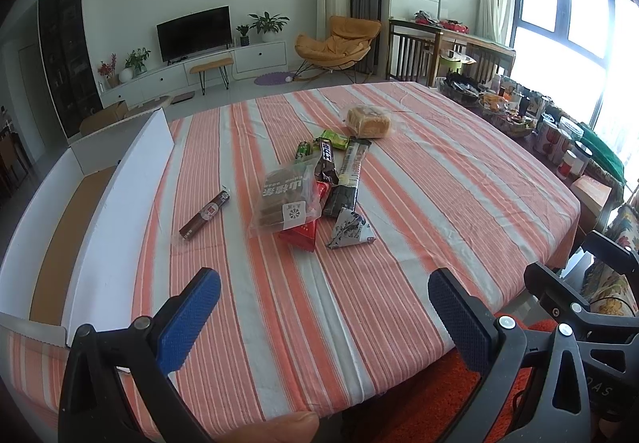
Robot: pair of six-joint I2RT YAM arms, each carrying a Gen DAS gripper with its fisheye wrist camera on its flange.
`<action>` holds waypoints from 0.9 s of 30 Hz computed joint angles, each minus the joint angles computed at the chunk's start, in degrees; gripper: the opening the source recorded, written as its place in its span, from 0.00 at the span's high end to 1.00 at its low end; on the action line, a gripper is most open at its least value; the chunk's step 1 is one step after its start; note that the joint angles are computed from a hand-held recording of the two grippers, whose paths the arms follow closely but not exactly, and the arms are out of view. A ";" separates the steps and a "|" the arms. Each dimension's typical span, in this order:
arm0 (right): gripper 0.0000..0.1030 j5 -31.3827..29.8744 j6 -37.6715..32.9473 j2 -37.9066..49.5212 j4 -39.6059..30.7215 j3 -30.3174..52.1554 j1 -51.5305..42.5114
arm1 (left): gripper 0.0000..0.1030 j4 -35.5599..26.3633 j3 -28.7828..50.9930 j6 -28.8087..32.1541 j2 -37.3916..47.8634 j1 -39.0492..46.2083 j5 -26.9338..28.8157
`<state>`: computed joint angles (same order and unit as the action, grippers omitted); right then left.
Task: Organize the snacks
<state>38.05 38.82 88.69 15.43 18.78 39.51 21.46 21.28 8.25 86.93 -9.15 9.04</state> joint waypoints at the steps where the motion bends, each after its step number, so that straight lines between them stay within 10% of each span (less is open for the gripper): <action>1: 0.07 0.05 0.02 0.12 0.27 -0.16 0.06 | 0.00 0.07 -0.07 -0.04 -0.04 -0.05 -0.06; 27: 0.07 0.83 -0.36 -0.41 2.21 -1.28 -0.24 | 0.00 0.09 -0.05 0.04 0.06 -0.02 0.01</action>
<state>38.88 38.45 88.28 17.64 17.50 39.27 21.55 21.23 8.30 86.99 -9.16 9.06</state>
